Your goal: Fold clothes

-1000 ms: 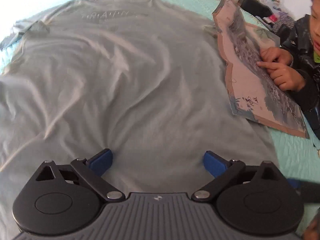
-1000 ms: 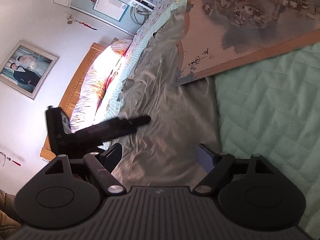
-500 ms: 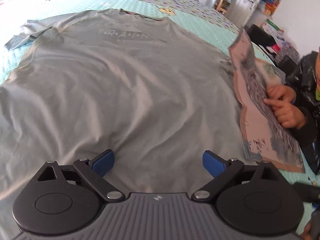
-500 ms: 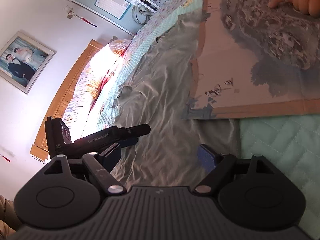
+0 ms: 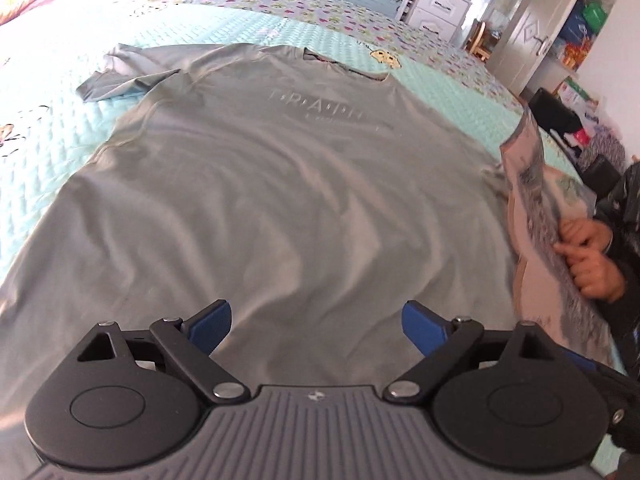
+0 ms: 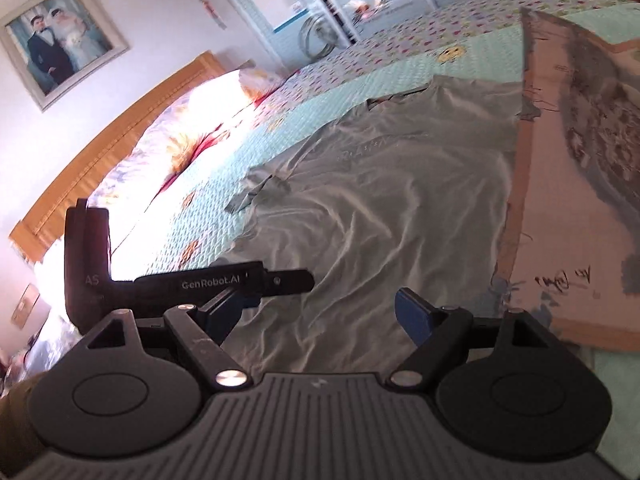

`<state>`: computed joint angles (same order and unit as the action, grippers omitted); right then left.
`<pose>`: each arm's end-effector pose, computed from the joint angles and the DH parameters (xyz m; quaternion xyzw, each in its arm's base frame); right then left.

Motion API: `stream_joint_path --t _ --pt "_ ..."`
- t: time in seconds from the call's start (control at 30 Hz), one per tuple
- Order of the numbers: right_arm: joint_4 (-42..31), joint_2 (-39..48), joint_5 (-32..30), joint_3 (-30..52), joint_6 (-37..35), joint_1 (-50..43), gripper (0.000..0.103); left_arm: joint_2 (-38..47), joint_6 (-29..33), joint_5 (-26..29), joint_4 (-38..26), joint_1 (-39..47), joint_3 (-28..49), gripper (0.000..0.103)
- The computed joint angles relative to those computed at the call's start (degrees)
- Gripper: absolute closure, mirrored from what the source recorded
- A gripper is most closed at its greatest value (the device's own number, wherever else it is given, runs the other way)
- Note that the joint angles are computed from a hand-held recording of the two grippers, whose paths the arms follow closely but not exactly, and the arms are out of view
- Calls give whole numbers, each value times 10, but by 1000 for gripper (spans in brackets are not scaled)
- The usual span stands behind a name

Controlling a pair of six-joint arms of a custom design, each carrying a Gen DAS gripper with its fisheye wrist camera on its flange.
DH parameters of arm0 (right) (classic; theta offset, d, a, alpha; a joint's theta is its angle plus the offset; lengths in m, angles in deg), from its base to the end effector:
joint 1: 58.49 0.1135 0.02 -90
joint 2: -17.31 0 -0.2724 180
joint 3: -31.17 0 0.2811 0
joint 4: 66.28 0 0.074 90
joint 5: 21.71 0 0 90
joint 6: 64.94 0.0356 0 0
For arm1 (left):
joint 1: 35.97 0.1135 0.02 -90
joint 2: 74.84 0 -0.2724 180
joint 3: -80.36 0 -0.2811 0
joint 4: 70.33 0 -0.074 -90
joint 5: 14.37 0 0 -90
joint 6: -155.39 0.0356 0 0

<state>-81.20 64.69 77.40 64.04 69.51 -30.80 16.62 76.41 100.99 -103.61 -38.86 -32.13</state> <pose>0.1821 0.0892 0.1899 0.1651 0.8458 0.2406 0.4467 0.3401 -0.0324 0.1824 0.1748 0.9216 -0.1906 0.2894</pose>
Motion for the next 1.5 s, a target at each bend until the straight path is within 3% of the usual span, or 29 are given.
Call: stream_joint_path --t 0.03,0.13,0.23,0.4,0.57,0.73,0.93,1.1,1.23,1.37,1.5 --pt "-2 -1 73 -7 42 62 19 -16 19 -3 2 7 -17 9" --pt "-29 45 192 4 134 214 19 -65 96 33 -18 64 -58 9" --pt "-88 168 162 93 105 292 19 -110 151 17 -59 118 -81 9" --pt "-146 279 96 239 27 344 19 -137 200 52 -147 249 -53 9" --pt "-268 325 106 365 75 352 19 -116 188 38 -174 343 -4 9" --pt "-232 281 100 333 134 357 19 -90 206 33 -197 389 20 9" --pt "-222 261 95 303 137 328 19 -105 208 56 -201 372 11 9" --pt "-168 198 84 221 113 264 19 -134 225 71 -199 294 -7 9" --pt "-125 110 52 136 79 142 19 -130 194 60 -171 207 -12 9" --pt "-80 3 -37 54 40 -82 19 -94 145 40 -122 113 -1 9" --pt "-12 57 -138 47 -63 -334 19 -61 89 19 -41 24 11 9"
